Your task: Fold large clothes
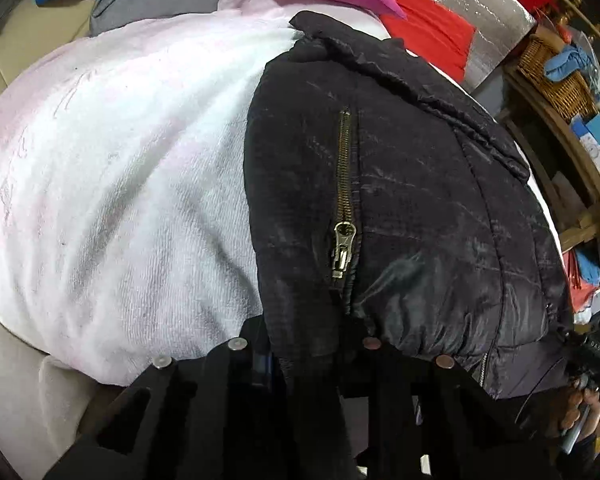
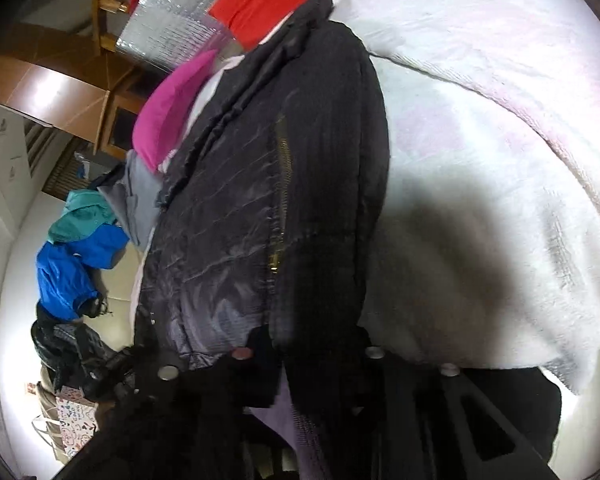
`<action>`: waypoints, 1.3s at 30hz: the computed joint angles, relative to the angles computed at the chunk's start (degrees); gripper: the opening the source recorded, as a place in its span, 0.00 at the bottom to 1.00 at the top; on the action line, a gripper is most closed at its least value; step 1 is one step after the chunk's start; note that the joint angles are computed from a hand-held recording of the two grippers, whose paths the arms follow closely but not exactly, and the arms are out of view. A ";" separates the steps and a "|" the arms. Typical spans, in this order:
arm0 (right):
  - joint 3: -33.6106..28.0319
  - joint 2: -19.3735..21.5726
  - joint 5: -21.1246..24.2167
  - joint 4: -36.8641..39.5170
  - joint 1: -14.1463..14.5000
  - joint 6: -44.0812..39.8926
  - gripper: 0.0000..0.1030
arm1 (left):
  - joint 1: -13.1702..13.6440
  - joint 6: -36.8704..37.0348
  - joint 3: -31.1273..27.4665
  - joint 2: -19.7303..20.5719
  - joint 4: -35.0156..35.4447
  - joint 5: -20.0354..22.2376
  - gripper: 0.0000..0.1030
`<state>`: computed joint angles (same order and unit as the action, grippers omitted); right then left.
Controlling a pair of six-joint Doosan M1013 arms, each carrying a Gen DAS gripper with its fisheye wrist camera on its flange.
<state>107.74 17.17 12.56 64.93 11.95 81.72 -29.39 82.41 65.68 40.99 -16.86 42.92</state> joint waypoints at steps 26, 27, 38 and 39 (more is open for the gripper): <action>5.19 -2.22 5.23 32.13 -1.43 -31.50 0.15 | -0.99 -1.95 3.07 -2.48 8.91 -0.11 0.20; 5.27 -2.27 5.02 32.53 -1.32 -31.97 0.15 | -1.09 -2.23 3.25 -2.59 9.06 -0.21 0.20; 3.90 -2.16 2.99 20.35 -0.45 -21.62 0.15 | -2.26 -4.92 4.92 -3.42 12.95 -3.14 0.20; 3.62 -2.12 2.76 17.62 -0.30 -19.27 0.15 | -2.34 -5.11 5.34 -3.64 13.05 -3.56 0.19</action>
<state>111.36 15.06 15.31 82.56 11.65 62.45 -31.73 77.30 71.01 37.35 -3.81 39.36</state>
